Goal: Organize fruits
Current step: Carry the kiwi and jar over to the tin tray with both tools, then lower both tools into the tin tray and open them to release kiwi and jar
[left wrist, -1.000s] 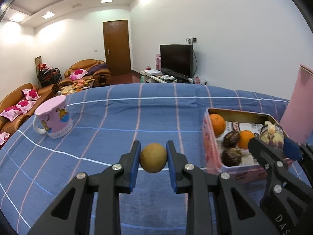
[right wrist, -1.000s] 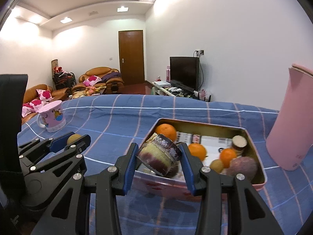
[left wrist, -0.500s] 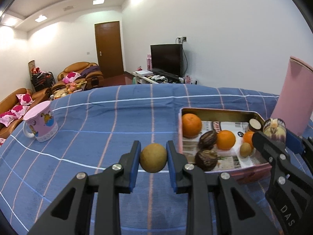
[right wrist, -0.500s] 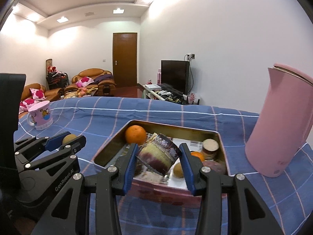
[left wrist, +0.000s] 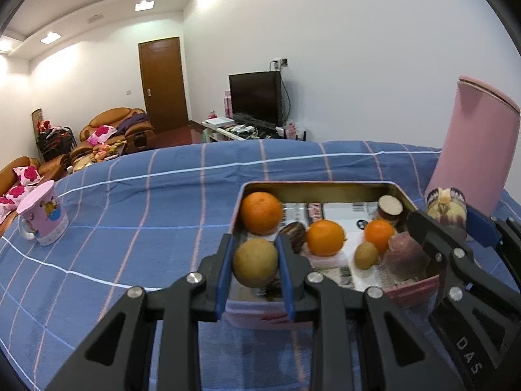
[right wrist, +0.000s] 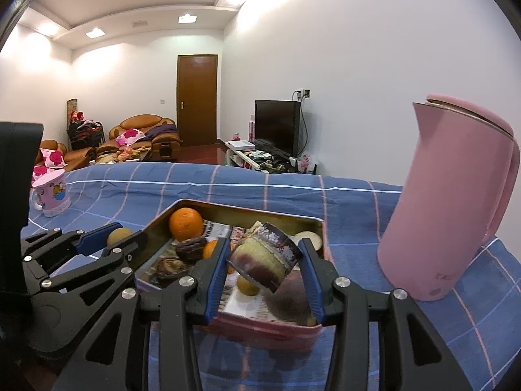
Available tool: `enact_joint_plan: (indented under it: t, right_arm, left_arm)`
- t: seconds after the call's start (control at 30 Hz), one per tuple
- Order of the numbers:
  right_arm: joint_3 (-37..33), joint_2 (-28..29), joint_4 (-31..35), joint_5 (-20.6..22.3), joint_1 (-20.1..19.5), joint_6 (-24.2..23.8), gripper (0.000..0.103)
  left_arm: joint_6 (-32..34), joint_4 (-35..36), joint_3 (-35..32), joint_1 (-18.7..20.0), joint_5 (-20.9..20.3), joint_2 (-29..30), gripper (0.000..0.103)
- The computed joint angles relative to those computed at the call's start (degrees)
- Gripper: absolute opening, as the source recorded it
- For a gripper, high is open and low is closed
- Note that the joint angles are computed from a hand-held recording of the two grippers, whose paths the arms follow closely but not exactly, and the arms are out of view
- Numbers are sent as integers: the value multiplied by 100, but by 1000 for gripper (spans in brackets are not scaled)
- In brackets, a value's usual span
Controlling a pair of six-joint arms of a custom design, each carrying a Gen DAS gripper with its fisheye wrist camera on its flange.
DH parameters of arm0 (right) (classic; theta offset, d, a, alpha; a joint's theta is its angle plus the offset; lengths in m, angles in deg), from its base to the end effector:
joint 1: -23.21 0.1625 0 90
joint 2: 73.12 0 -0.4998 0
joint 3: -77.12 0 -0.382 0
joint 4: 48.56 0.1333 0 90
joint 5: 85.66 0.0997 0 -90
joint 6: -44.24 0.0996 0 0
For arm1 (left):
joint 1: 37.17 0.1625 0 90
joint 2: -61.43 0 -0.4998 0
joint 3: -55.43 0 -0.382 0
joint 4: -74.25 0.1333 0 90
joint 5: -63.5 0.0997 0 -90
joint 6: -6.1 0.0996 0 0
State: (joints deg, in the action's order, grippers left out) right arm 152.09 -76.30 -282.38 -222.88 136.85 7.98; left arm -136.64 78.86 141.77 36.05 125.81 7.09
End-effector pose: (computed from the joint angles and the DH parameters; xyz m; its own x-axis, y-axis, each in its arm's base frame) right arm 0.3413 -0.6295 -0.0987 -0.6543 0.1290 0.7452 -0.6333 0.4451 -0.6331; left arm -0.0090 -0.6518 0.2335 -0.6562 0.2649 -0.7066 0.7155 0.5159 -0.4711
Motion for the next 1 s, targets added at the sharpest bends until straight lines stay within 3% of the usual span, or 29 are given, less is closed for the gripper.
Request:
enact_joint_plan:
  t: [0.47, 1.0]
  right_arm:
    - [290, -278, -317, -192, -200, 46, 45]
    - [125, -291, -517, -377, -278, -12, 45]
  left_arm:
    - [-168, 226, -124, -285, 146, 380, 28]
    - [-511, 804, -858, -188, 476, 767, 28]
